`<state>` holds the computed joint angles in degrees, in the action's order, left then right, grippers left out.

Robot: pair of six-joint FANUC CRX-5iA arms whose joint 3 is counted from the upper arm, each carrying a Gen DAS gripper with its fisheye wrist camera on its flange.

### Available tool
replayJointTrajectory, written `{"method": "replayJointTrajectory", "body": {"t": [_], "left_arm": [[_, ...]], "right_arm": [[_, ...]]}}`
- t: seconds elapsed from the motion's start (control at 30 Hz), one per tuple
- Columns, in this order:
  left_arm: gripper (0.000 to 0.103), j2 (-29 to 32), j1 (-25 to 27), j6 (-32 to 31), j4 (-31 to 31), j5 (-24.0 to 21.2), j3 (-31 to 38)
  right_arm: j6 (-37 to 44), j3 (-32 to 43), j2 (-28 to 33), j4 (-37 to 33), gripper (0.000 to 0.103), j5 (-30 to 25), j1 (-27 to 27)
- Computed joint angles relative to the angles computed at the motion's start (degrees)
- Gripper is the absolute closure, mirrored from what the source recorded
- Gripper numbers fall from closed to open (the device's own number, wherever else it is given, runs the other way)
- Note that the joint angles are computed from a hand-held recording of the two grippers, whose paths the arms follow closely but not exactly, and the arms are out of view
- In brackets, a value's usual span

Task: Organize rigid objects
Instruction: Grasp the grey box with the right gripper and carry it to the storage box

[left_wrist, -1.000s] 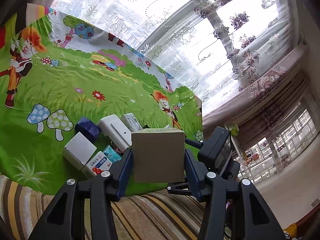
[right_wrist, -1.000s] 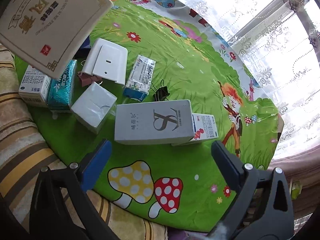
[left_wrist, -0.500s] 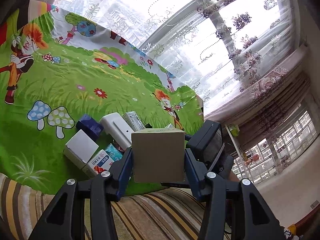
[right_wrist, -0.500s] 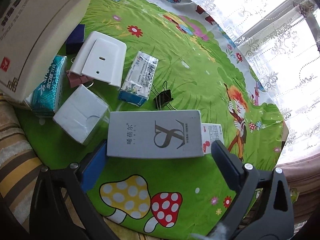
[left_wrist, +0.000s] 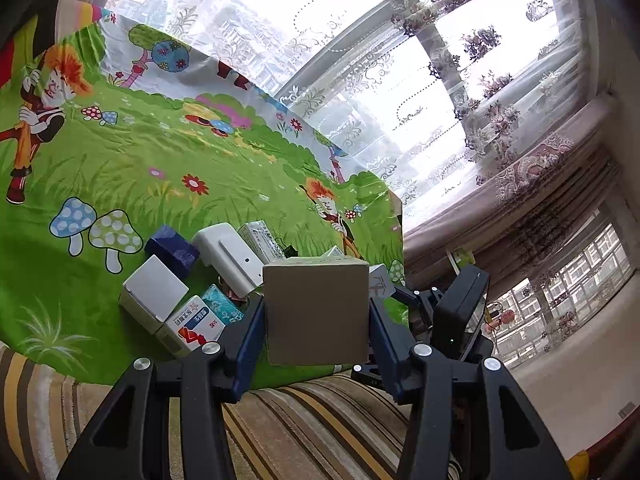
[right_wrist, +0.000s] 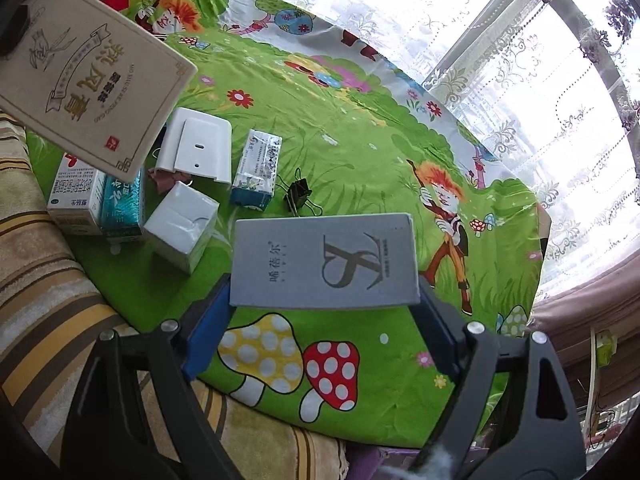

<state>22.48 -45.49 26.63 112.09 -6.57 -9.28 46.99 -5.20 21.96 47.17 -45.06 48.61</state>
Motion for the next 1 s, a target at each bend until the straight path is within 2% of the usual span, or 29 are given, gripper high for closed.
{"method": "replayJointTrajectory", "body": {"t": [0.1, 0.37, 0.6, 1.0], "left_arm": [[0.052, 0.39, -0.12, 1.63, -2.06, -1.36, 0.43], [0.052, 2.14, 1.4, 14.07, -16.86, -5.91, 2.51], [0.052, 4.52, 2.2, 22.97, -26.0, -11.02, 5.86], [0.052, 10.23, 0.73, 32.85, -37.07, -18.03, 15.42]], "right_arm": [[-6.01, -3.84, -3.28, 2.53, 0.016, 0.09, 0.6], [-15.93, -10.97, -8.84, 7.96, 0.016, -5.4, 3.06], [-24.89, -17.08, -15.67, 6.65, 0.016, -8.1, 4.26], [-38.6, -28.07, -29.26, 3.91, 0.016, -10.79, 4.44]]}}
